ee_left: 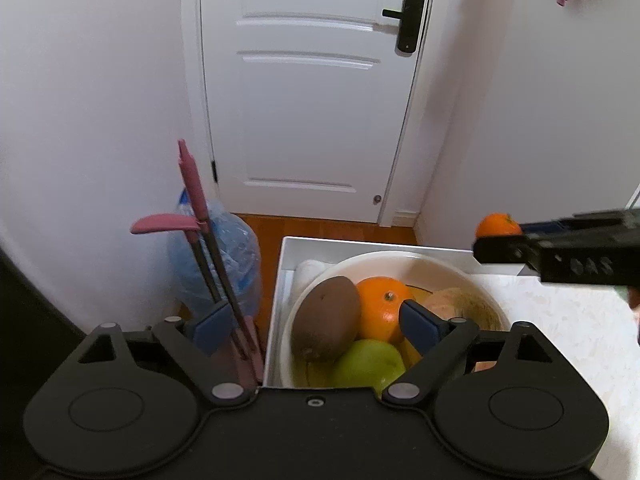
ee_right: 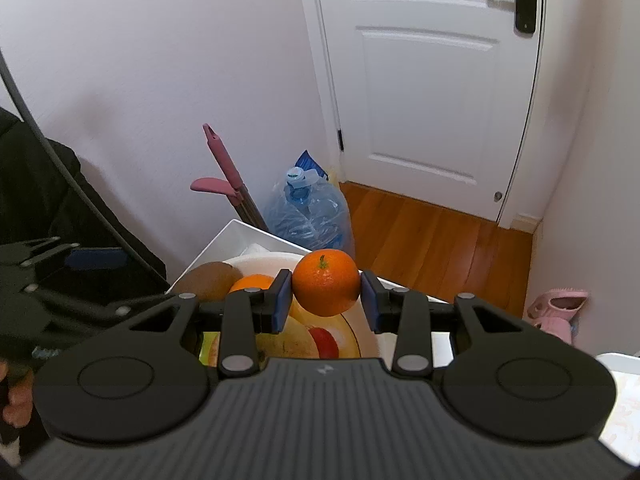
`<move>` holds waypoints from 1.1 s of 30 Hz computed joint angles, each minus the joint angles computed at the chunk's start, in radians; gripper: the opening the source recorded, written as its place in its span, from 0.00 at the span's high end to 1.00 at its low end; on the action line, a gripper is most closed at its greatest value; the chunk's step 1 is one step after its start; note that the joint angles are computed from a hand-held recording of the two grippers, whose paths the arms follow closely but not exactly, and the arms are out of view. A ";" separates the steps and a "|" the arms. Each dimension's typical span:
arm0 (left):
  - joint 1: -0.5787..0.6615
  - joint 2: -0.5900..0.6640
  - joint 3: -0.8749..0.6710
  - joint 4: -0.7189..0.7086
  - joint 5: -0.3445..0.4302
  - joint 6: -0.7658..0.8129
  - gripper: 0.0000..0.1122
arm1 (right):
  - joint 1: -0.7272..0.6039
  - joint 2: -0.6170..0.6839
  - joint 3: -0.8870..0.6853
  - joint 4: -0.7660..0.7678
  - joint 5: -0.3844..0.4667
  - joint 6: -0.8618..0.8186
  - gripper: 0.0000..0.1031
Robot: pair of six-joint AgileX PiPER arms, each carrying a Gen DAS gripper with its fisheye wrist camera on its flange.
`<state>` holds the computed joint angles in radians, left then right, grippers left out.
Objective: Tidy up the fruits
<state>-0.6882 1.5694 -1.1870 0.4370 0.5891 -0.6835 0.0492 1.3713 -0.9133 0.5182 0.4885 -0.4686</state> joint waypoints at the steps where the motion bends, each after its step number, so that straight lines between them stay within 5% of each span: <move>1: -0.010 -0.006 0.003 0.023 0.009 -0.018 0.17 | 0.001 0.012 -0.008 -0.003 0.002 0.007 0.50; 16: -0.037 -0.053 0.058 0.081 0.014 -0.032 0.16 | 0.043 0.137 -0.052 -0.041 -0.031 0.112 0.48; 20: -0.041 -0.063 0.076 0.093 0.000 -0.027 0.16 | 0.055 0.117 -0.028 -0.047 -0.069 0.129 0.22; 23: -0.048 -0.075 0.089 0.103 -0.008 -0.027 0.16 | 0.079 0.075 0.003 -0.159 -0.110 0.263 0.10; 33: -0.182 -0.136 0.082 0.257 0.093 -0.193 0.16 | 0.000 -0.201 0.087 -0.188 0.013 0.273 0.08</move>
<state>-0.8705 1.4331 -1.1046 0.6939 0.6823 -0.8761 0.0490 1.1701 -0.8266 0.3302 0.5013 -0.1960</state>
